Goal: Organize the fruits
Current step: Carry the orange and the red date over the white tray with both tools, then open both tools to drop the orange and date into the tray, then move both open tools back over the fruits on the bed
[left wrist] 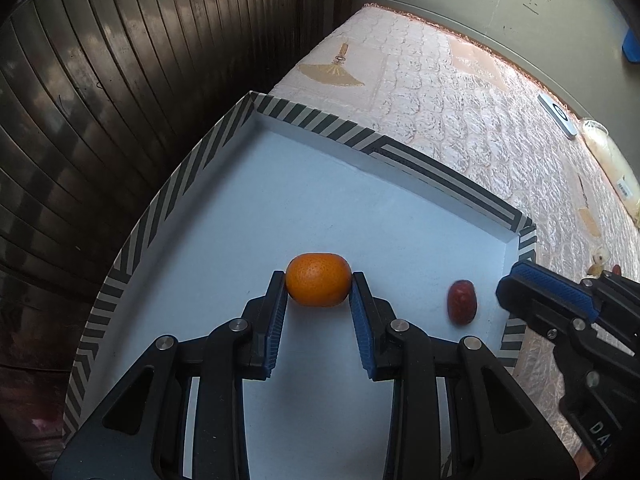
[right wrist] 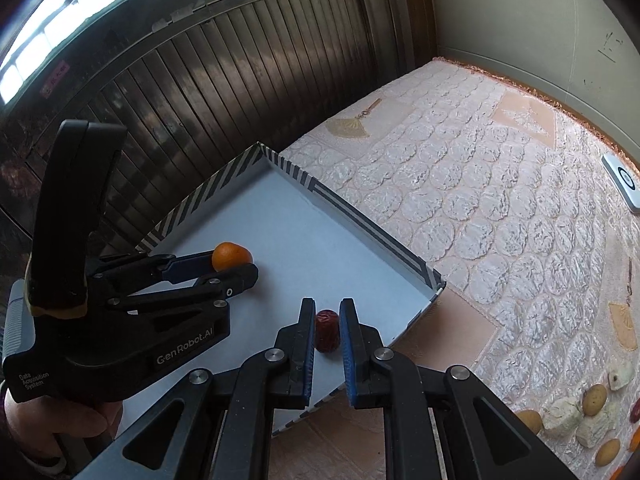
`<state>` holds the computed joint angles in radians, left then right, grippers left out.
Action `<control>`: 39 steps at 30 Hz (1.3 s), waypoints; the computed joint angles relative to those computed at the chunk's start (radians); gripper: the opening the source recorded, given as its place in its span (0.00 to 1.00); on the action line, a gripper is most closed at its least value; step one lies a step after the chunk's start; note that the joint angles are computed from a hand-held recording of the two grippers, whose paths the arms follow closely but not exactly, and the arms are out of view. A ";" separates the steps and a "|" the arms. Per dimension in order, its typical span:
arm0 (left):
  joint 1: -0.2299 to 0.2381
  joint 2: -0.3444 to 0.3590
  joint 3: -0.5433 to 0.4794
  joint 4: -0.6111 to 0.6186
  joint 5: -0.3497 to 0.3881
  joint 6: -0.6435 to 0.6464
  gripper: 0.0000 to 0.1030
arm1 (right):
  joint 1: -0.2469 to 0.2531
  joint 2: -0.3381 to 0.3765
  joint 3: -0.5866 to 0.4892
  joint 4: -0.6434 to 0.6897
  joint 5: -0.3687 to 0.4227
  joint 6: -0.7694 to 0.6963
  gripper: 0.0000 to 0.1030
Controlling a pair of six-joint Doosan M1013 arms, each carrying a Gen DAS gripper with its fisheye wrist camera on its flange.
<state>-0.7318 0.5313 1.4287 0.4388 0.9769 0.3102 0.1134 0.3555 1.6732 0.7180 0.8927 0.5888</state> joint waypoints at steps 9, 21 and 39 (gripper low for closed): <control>0.009 -0.019 0.038 -0.046 -0.083 -0.040 0.48 | -0.052 -0.010 -0.006 0.020 0.016 0.036 0.11; -0.023 -0.035 0.042 0.061 -0.064 -0.122 0.69 | -0.108 -0.050 0.043 0.063 0.017 0.010 0.23; -0.092 0.024 -0.116 0.038 -0.134 0.097 0.69 | -0.232 -0.101 0.128 0.013 -0.025 0.042 0.28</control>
<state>-0.8242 0.5548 1.3127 0.4765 0.8430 0.4069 -0.1182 0.2541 1.8012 0.7306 0.8675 0.6307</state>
